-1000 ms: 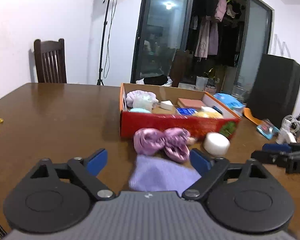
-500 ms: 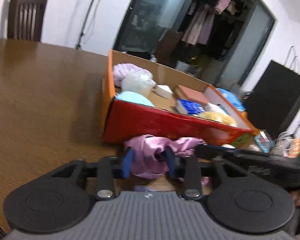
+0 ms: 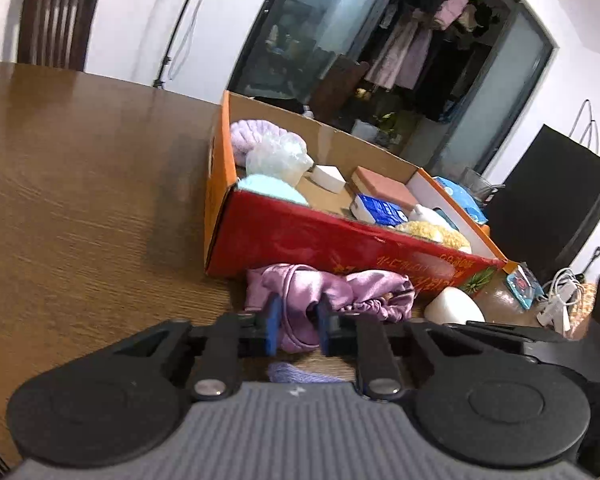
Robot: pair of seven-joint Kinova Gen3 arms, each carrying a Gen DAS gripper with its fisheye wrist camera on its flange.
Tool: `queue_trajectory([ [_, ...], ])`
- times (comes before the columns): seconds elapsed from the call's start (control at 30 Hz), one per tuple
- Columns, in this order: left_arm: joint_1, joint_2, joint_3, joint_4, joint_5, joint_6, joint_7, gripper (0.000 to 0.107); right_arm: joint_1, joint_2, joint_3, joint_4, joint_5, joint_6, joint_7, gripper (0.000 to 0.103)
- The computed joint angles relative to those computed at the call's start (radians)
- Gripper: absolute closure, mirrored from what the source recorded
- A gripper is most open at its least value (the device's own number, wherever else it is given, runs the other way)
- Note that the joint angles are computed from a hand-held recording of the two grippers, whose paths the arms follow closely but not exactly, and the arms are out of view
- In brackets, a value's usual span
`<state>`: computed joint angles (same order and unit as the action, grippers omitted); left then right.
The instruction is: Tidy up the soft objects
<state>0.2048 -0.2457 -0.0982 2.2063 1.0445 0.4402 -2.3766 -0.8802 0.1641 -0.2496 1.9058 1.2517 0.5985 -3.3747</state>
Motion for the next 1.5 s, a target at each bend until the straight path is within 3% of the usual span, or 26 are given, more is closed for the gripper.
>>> queue_trajectory([
  [0.1,0.018,-0.116,0.026,0.019,-0.078,-0.030,0.098,0.094,-0.043,-0.059,-0.033,0.030,0.063,0.078,-0.046,0.094],
  [0.23,-0.019,-0.284,0.087,0.036,-0.179,0.033,0.260,0.094,-0.068,-0.178,-0.131,0.097,0.063,0.162,-0.058,0.094],
  [0.33,-0.037,-0.414,0.159,0.079,-0.236,0.075,0.382,0.094,-0.078,-0.258,-0.227,0.136,-0.040,0.221,0.009,0.094],
  [0.47,-0.140,-0.557,0.298,0.140,-0.257,0.221,0.545,0.094,-0.179,-0.316,-0.285,0.185,-0.192,0.318,0.019,0.093],
  [0.6,-0.118,-0.603,0.383,0.154,-0.347,0.255,0.708,0.094,-0.093,-0.377,-0.470,0.257,-0.274,0.356,-0.135,0.084],
  [0.67,-0.123,-0.643,0.454,0.138,-0.423,0.263,0.785,0.094,-0.004,-0.440,-0.561,0.293,-0.269,0.324,-0.216,0.084],
  [0.73,-0.101,-0.649,0.471,0.136,-0.459,0.259,0.820,0.094,0.046,-0.481,-0.607,0.315,-0.228,0.302,-0.297,0.084],
  [0.8,-0.088,-0.648,0.479,0.134,-0.482,0.257,0.850,0.094,0.043,-0.447,-0.623,0.314,-0.183,0.345,-0.363,0.084],
  [0.9,-0.062,-0.643,0.476,0.139,-0.517,0.245,0.885,0.094,0.074,-0.311,-0.673,0.261,-0.186,0.452,-0.350,0.084],
  [1.0,-0.075,-0.655,0.522,0.123,-0.570,0.247,0.935,0.089,0.000,-0.246,-0.635,0.245,-0.192,0.480,-0.346,0.084],
  [1.1,-0.072,-0.657,0.544,0.121,-0.619,0.231,0.967,0.070,-0.044,-0.237,-0.619,0.256,-0.185,0.491,-0.395,0.084],
  [1.17,-0.054,-0.632,0.539,0.126,-0.638,0.210,0.980,0.064,-0.072,-0.229,-0.606,0.258,-0.182,0.507,-0.415,0.085],
  [1.23,-0.024,-0.602,0.524,0.135,-0.653,0.183,0.990,0.064,-0.103,-0.217,-0.595,0.255,-0.181,0.529,-0.413,0.085],
  [1.27,-0.002,-0.587,0.510,0.141,-0.658,0.169,0.993,0.070,-0.115,-0.210,-0.583,0.253,-0.176,0.533,-0.402,0.085],
  [1.3,0.039,-0.569,0.481,0.153,-0.657,0.146,0.988,0.084,-0.130,-0.204,-0.587,0.248,-0.180,0.552,-0.397,0.085],
  [1.37,0.088,-0.549,0.446,0.167,-0.659,0.116,0.999,0.086,-0.156,-0.202,-0.555,0.247,-0.179,0.544,-0.371,0.085],
  [1.5,0.121,-0.531,0.441,0.164,-0.707,0.100,1.022,0.091,-0.188,-0.227,-0.486,0.253,-0.186,0.487,-0.321,0.095],
])
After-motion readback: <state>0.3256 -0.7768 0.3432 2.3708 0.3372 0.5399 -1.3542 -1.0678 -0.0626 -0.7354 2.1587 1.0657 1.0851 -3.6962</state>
